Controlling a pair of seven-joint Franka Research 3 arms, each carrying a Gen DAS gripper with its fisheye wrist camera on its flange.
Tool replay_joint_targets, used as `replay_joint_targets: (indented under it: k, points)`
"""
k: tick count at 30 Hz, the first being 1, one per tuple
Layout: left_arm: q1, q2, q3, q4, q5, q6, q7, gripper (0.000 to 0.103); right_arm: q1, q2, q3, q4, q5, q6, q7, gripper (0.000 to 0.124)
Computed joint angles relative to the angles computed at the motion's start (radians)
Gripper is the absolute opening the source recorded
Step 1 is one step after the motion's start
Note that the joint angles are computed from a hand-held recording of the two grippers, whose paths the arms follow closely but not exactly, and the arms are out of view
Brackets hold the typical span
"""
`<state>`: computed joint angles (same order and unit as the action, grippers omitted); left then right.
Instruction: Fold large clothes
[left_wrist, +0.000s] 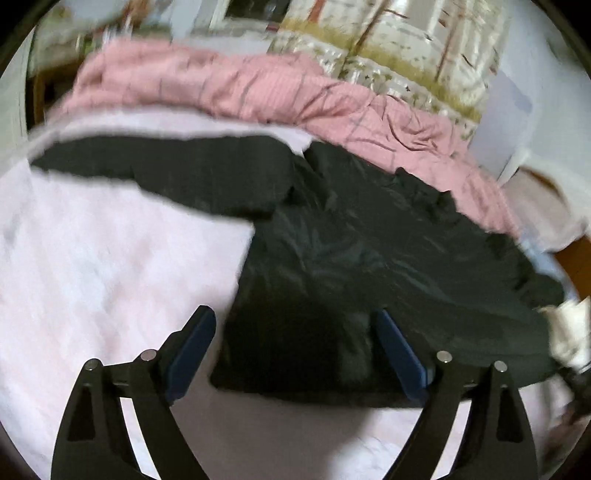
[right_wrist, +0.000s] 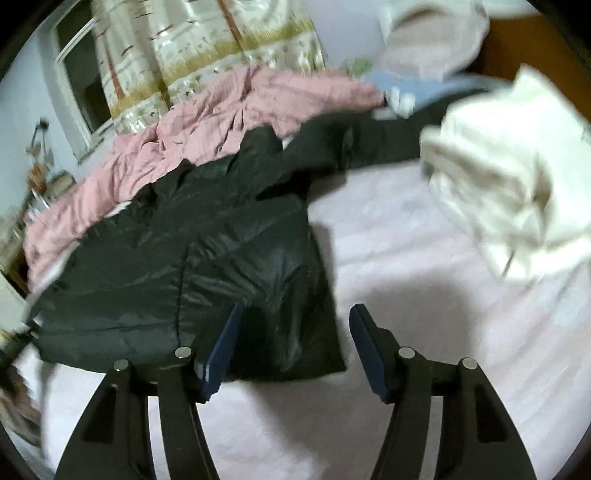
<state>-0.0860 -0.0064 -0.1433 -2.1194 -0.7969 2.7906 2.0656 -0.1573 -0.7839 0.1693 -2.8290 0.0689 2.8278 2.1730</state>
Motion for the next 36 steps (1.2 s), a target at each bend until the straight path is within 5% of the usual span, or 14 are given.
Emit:
replay_joint_targets:
  k: [2, 5, 6, 7, 8, 13, 17, 24, 29, 31, 33, 36]
  points:
    - [0.009, 0.009, 0.007, 0.015, -0.077, -0.086, 0.038, 0.087, 0.026, 0.021, -0.028, -0.001, 0.021, 0.002, -0.012, 0.064]
    - [0.005, 0.017, -0.006, 0.007, -0.075, -0.098, 0.083, 0.059, 0.073, 0.056, -0.064, 0.003, 0.042, 0.019, -0.065, 0.063]
    - [0.004, 0.015, -0.009, 0.005, -0.074, -0.102, 0.094, 0.045, 0.069, 0.063, -0.058, 0.009, 0.041, 0.011, -0.070, 0.056]
    - [0.003, 0.012, -0.011, 0.005, -0.087, -0.108, 0.107, 0.038, 0.063, 0.063, -0.049, 0.011, 0.041, 0.007, -0.069, 0.032]
    - [0.003, 0.005, -0.010, 0.005, -0.119, -0.118, 0.129, 0.026, 0.069, 0.061, -0.050, 0.009, 0.046, 0.010, -0.073, 0.020]
    - [-0.022, -0.072, -0.007, -0.064, -0.089, -0.049, 0.109, 0.017, -0.010, -0.039, 0.072, -0.002, -0.030, -0.042, -0.001, 0.010]
    - [-0.063, -0.158, 0.023, -0.143, -0.033, -0.011, 0.071, 0.017, 0.023, -0.164, 0.072, -0.032, -0.059, -0.122, 0.017, 0.010]
    - [-0.121, -0.266, 0.070, -0.264, 0.078, 0.038, 0.011, 0.023, 0.065, -0.302, 0.092, -0.075, -0.087, -0.234, 0.035, 0.010]
    - [-0.067, -0.263, 0.000, -0.316, 0.335, 0.180, -0.158, 0.044, 0.039, -0.287, 0.138, -0.066, -0.148, -0.261, 0.081, 0.015]
    - [-0.075, -0.263, 0.009, -0.328, 0.376, 0.218, -0.185, 0.057, 0.014, -0.296, 0.181, -0.053, -0.196, -0.288, 0.110, 0.025]
    - [-0.104, -0.265, 0.041, -0.337, 0.386, 0.265, -0.194, 0.082, -0.006, -0.309, 0.214, -0.041, -0.249, -0.298, 0.135, 0.032]
    - [-0.222, -0.252, 0.172, -0.313, 0.314, 0.288, -0.159, 0.089, -0.020, -0.340, 0.242, -0.037, -0.311, -0.278, 0.173, 0.066]
